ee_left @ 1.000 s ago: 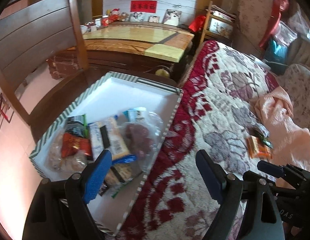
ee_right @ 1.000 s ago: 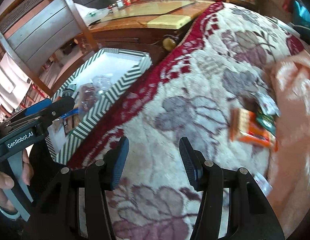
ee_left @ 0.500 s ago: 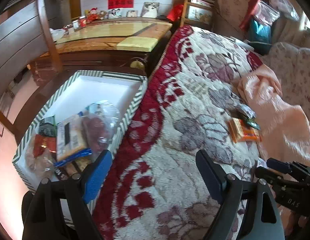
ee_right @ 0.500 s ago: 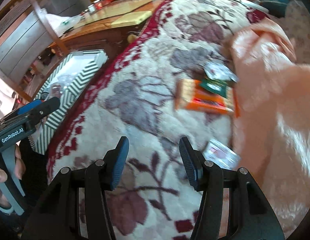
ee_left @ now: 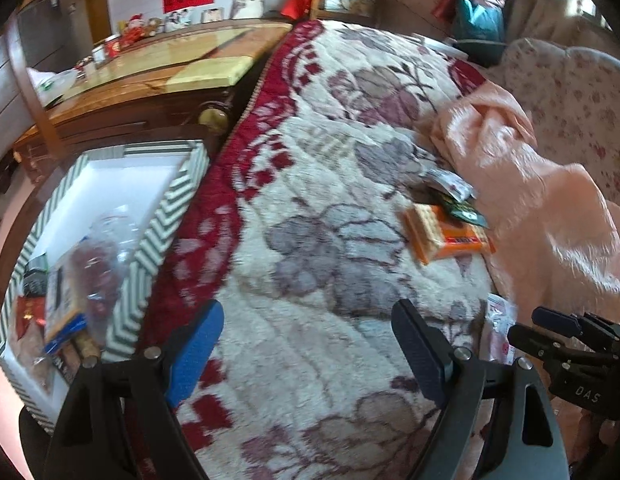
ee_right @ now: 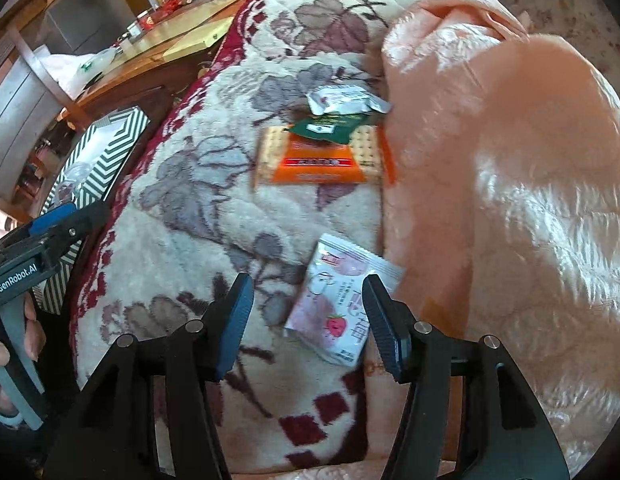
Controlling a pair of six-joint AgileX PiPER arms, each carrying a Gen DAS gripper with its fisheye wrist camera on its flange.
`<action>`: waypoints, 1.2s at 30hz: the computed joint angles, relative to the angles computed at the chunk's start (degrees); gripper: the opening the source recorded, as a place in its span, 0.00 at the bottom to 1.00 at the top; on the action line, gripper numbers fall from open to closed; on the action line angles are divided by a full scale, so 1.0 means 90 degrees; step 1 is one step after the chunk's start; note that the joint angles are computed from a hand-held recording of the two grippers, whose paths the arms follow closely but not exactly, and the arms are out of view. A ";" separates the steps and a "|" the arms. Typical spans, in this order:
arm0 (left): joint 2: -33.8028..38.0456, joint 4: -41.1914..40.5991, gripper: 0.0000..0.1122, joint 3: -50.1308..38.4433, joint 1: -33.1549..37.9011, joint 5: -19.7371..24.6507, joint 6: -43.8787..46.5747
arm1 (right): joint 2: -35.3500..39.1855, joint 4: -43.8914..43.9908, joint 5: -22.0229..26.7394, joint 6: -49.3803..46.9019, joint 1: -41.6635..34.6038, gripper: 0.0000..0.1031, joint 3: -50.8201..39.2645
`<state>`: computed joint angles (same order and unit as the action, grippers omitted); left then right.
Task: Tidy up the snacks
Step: 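Move both grippers back to the snacks on the floral quilt, then grasp the white barcoded pack with the left gripper while the right grasps the pink strawberry pack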
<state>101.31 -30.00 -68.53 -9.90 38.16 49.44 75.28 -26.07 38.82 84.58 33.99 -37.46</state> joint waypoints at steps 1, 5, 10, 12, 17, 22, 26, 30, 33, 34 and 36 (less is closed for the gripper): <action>0.0018 0.0045 0.78 0.0004 -0.0069 -0.0029 -0.0035 | -0.0038 0.0036 -0.0057 -0.0015 -0.0057 0.55 0.0064; 0.0137 0.0209 0.78 -0.0053 -0.0262 -0.0015 -0.0201 | -0.0088 0.0126 -0.0202 -0.0103 -0.0216 0.55 0.0206; 0.0362 0.0412 0.78 -0.0278 -0.0430 0.0131 -0.0474 | -0.0128 0.0217 -0.0350 -0.0177 -0.0348 0.55 0.0363; 0.0510 0.0439 0.78 -0.0523 -0.0492 0.0362 -0.0623 | -0.0147 0.0276 -0.0423 -0.0254 -0.0416 0.55 0.0424; 0.0769 0.0580 0.78 -0.1050 -0.0807 0.0573 -0.1069 | -0.0185 0.0378 -0.0623 -0.0406 -0.0584 0.55 0.0548; 0.1211 0.0745 0.78 -0.1782 -0.1197 0.0904 -0.1448 | -0.0253 0.0471 -0.0783 -0.0523 -0.0715 0.55 0.0652; 0.1963 0.0310 0.78 -0.3001 -0.1365 0.1893 -0.1200 | -0.0325 0.0506 -0.0960 -0.0571 -0.0771 0.55 0.0789; 0.2663 0.0341 0.78 -0.4199 -0.1723 0.2393 -0.1026 | -0.0414 0.0597 -0.1168 -0.0660 -0.0883 0.55 0.0940; 0.3245 0.0460 0.78 -0.5152 -0.1964 0.2902 -0.0968 | -0.0415 0.0671 -0.1281 -0.0748 -0.0929 0.55 0.0999; 0.3491 0.0543 0.78 -0.5538 -0.2069 0.3098 -0.0960 | -0.0415 0.0691 -0.1308 -0.0774 -0.0941 0.55 0.1011; 0.3854 0.0725 0.78 -0.6116 -0.2249 0.3345 -0.0969 | -0.0410 0.0763 -0.1357 -0.0864 -0.0967 0.55 0.1033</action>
<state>135.99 -23.48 -123.57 -30.14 68.26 40.72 71.59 -19.20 26.61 76.80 25.29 -28.16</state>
